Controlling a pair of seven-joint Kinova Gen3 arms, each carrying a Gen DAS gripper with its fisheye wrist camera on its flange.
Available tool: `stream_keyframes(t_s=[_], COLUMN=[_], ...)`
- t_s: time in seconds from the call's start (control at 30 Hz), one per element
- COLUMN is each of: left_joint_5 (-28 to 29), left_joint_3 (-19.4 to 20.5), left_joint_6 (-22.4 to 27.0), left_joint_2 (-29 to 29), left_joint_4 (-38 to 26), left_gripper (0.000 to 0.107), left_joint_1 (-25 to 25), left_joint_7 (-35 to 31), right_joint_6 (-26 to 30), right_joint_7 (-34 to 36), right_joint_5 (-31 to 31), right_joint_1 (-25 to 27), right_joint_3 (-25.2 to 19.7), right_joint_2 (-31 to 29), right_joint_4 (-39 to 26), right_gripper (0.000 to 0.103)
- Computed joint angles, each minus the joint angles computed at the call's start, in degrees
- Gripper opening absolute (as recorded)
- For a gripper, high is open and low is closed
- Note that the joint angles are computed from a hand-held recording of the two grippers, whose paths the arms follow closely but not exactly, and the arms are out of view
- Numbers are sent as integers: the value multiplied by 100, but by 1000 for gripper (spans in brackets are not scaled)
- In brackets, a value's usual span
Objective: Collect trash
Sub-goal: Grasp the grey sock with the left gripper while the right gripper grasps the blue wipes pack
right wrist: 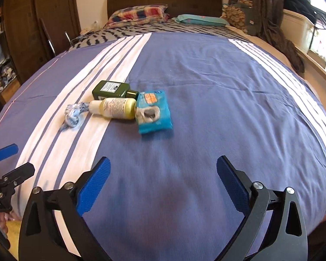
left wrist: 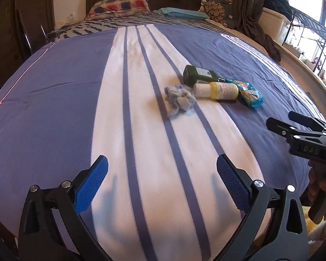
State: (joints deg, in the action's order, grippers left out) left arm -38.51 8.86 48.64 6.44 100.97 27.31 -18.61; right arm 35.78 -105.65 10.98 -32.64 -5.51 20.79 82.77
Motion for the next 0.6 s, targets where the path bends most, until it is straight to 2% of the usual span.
stream_keyframes(t_s=[0.1, 0.13, 0.33, 0.47, 0.5, 0.53, 0.6], left_joint_5=[68, 100, 531, 968, 1038, 1078, 1108], left_joint_3=[-100, -140, -396, -529, -566, -605, -681], left_joint_6=[-104, -134, -344, -437, -456, -479, -483], left_joint_2=[236, 327, 783, 1021, 1051, 1084, 1098], left_joint_4=[-253, -354, -900, -1138, -1161, -1180, -1195], left_gripper=[94, 90, 81, 66, 64, 62, 58], left_joint_1=[-129, -164, -347, -470, -471, -464, -423], left_joint_7=[-281, -399, -1099, -1588, -1662, -1724, -1787], right_joint_6=[273, 352, 540, 681, 676, 673, 681], right_joint_7=[121, 166, 314, 369, 384, 395, 492], right_joint_5=[-2, -13, 7, -1, -20, -27, -100], right_joint_1=[-23, -33, -130, -146, -132, -127, -62], right_joint_3=[0, 4, 108, 170, 171, 180, 133], right_joint_2=[383, 484, 858, 1041, 1040, 1047, 1067], right_joint_4=[-508, -646, -1192, -1481, -1487, -1505, -1546], right_gripper=[80, 78, 76, 58, 50, 47, 46])
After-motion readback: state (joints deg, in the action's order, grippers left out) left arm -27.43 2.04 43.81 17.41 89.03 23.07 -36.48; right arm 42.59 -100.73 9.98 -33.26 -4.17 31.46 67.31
